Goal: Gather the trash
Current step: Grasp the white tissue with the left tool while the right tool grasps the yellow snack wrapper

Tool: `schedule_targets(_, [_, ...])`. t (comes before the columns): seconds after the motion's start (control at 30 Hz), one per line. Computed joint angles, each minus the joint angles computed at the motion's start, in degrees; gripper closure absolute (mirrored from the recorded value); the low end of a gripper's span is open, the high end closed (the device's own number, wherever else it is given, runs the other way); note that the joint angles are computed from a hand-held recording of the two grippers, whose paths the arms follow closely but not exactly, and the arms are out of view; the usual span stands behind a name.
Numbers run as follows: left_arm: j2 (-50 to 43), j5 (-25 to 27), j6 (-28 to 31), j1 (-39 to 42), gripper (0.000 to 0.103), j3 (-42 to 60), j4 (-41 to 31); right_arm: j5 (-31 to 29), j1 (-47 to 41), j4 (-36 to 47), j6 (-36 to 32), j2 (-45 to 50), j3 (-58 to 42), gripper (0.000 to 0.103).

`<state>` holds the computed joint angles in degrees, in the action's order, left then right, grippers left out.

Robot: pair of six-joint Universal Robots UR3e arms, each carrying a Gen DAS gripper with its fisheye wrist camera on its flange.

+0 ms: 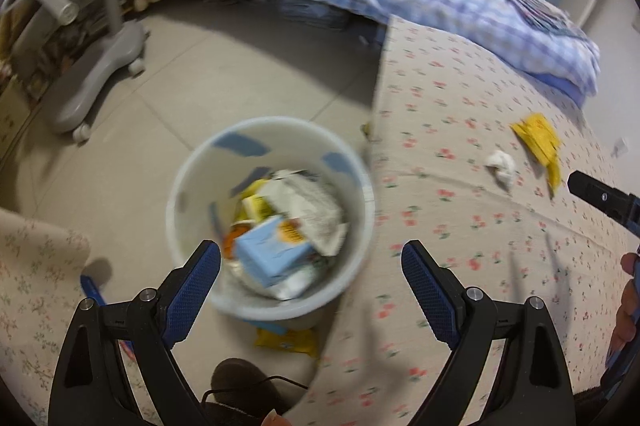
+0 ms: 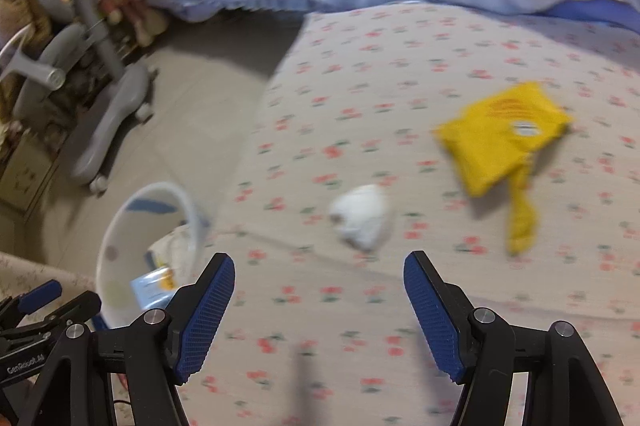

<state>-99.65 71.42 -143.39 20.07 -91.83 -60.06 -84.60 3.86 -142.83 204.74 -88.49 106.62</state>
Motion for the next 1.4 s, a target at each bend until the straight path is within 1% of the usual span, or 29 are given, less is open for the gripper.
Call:
schedule_targets(0.23, [-2.8, 1.6, -5.2, -9.8, 0.01, 2.4, 0.3, 2.4, -10.9, 4.0, -4.2, -11.0, 8.9, 0.027])
schedule_targets(0.4, [-8.2, 2.2, -10.9, -17.2, 0.01, 7.3, 1.8, 3.1, -18.3, 6.6, -7.5, -15.5, 12.0, 0.027])
schedule_targets(0.47, [-10.8, 1.2, -13.2, -19.7, 0.01, 10.0, 1.3, 4.0, -21.7, 7.3, -7.9, -17.0, 13.4, 0.027])
schedule_targets(0.5, [-12.0, 0.3, -14.4, -20.6, 0.013, 11.1, 1.1, 4.4, -22.9, 7.7, -8.3, -17.2, 13.7, 0.027])
schedule_targets(0.53, [-13.2, -0.5, -15.5, -21.6, 0.018, 12.2, 1.1, 4.6, -24.0, 8.1, -9.0, -17.5, 14.0, 0.027])
schedule_targets(0.57, [-14.5, -0.9, -16.4, -22.5, 0.022, 13.4, 1.2, 4.6, -24.9, 8.3, -9.5, -17.7, 14.4, 0.027])
schedule_targets(0.63, [-16.8, -0.9, -18.1, -24.5, 0.034, 15.7, 1.5, 4.5, -26.2, 8.5, -10.2, -17.6, 14.7, 0.027])
schedule_targets(0.67, [-18.1, -0.7, -18.9, -25.5, 0.039, 16.6, 2.2, 5.3, -27.4, 8.7, -10.8, -17.7, 14.9, 0.027])
schedule_targets(0.7, [-19.1, -0.2, -19.5, -26.3, 0.047, 17.4, 2.9, 6.0, -28.4, 8.9, -11.3, -18.0, 15.3, 0.027])
schedule_targets(0.73, [-20.1, 0.3, -20.2, -27.1, 0.052, 18.2, 3.4, 6.6, -29.2, 8.9, -11.5, -18.0, 15.5, 0.027])
schedule_targets(0.77, [-21.2, 0.6, -20.7, -27.7, 0.055, 19.0, 3.6, 7.2, -30.0, 8.7, -11.5, -18.0, 15.8, 0.027])
schedule_targets(0.8, [-22.2, 1.0, -21.2, -28.2, 0.064, 20.0, 3.3, 7.9, -30.8, 8.5, -11.4, -17.9, 16.1, 0.027])
schedule_targets(0.83, [-23.1, 1.7, -21.7, -28.6, 0.068, 20.8, 3.1, 8.8, -31.5, 8.2, -11.2, -17.6, 16.3, 0.027])
schedule_targets(0.87, [-23.0, 1.9, -21.9, -28.6, 0.07, 19.9, 4.3, 9.6, -32.0, 7.7, -11.0, -17.0, 16.4, 0.027])
schedule_targets(0.9, [-23.1, 1.8, -21.9, -28.7, 0.081, 19.8, 5.0, 10.1, -32.2, 7.1, -10.6, -16.5, 16.4, 0.027])
schedule_targets(1.03, [-22.2, 1.0, -21.1, -27.7, 0.082, 20.2, 3.3, 13.2, -32.5, 1.6, -9.3, -12.6, 16.8, 0.027])
schedule_targets(1.17, [-20.6, 0.2, -20.8, -25.9, 0.082, 19.7, 1.9, 19.2, -33.8, -5.0, -7.4, -7.3, 17.6, 0.027])
schedule_targets(1.2, [-20.1, -0.2, -20.5, -25.3, 0.082, 19.6, 1.3, 19.9, -33.9, -6.4, -6.8, -6.1, 17.5, 0.028])
schedule_targets(1.27, [-19.3, -0.8, -19.9, -24.3, 0.082, 19.1, 0.8, 20.6, -33.6, -10.1, -5.0, -3.5, 17.4, 0.031])
schedule_targets(1.33, [-18.0, -1.3, -19.1, -23.3, 0.082, 18.2, 0.0, 21.5, -32.9, -13.8, -3.2, -0.4, 17.0, 0.037])
schedule_targets(1.4, [-16.9, -1.9, -18.3, -22.2, 0.082, 17.5, -0.9, 22.5, -32.0, -16.6, -1.8, 3.0, 16.1, 0.049])
